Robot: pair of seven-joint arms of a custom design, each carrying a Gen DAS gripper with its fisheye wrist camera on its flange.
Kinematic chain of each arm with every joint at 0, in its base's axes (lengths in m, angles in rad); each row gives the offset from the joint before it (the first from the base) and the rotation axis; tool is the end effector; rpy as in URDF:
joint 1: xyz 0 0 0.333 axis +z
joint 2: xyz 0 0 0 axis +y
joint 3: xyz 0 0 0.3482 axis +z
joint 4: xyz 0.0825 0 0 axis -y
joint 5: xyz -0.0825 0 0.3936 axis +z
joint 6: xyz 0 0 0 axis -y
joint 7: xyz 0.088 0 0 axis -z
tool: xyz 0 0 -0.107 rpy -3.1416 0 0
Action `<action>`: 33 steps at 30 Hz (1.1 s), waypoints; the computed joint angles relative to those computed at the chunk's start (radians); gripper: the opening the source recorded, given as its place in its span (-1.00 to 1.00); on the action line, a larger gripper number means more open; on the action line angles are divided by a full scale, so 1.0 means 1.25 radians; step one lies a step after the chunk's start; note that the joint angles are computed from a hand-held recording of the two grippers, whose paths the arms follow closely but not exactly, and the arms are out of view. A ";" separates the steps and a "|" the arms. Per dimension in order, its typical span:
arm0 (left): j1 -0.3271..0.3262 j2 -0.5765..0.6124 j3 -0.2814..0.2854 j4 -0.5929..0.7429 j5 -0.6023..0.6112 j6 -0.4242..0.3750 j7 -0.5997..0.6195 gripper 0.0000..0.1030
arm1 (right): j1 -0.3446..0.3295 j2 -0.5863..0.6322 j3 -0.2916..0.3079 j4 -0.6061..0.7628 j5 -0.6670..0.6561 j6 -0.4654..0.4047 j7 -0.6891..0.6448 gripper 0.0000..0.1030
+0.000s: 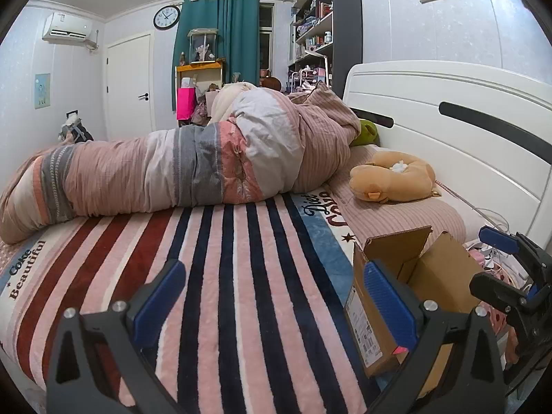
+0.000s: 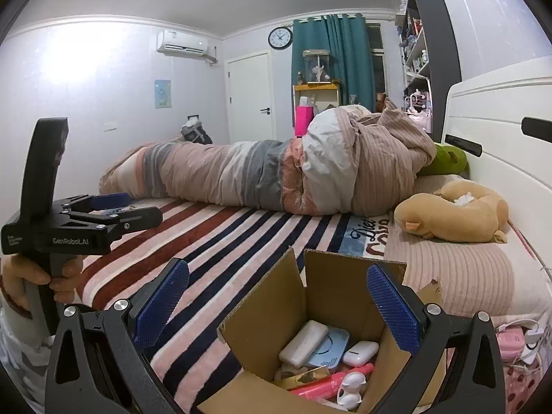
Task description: Organize rigid objects
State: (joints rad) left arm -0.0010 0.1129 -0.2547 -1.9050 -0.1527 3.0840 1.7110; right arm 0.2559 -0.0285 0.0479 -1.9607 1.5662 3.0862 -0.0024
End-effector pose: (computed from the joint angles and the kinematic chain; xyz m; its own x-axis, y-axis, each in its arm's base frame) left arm 0.6309 -0.1432 0.6002 -0.2529 -0.9665 0.0433 -0.4738 0.0847 -0.8766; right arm 0.5726 0.0940 0.5824 0.3504 -0.9365 -0.0117 -0.3348 -0.1136 -0.9354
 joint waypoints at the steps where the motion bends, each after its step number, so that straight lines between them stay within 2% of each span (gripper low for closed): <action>1: 0.000 -0.001 0.001 -0.001 0.000 -0.001 -0.002 0.99 | 0.000 -0.002 0.000 -0.002 0.006 -0.002 -0.004 1.00; 14: -0.003 -0.009 0.003 -0.013 -0.014 0.007 0.011 0.99 | 0.002 -0.013 0.001 -0.015 0.017 0.009 -0.007 1.00; 16: -0.013 -0.012 0.018 -0.017 0.014 0.010 -0.021 0.99 | 0.002 -0.013 0.000 -0.016 0.016 0.006 -0.005 1.00; 22: -0.017 -0.018 0.026 -0.024 0.040 0.004 -0.049 0.99 | 0.006 -0.014 0.002 -0.017 0.027 0.012 -0.012 1.00; 33: -0.008 -0.013 0.018 -0.016 0.027 -0.004 -0.038 0.99 | 0.012 -0.008 0.005 -0.026 -0.023 0.027 0.040 1.00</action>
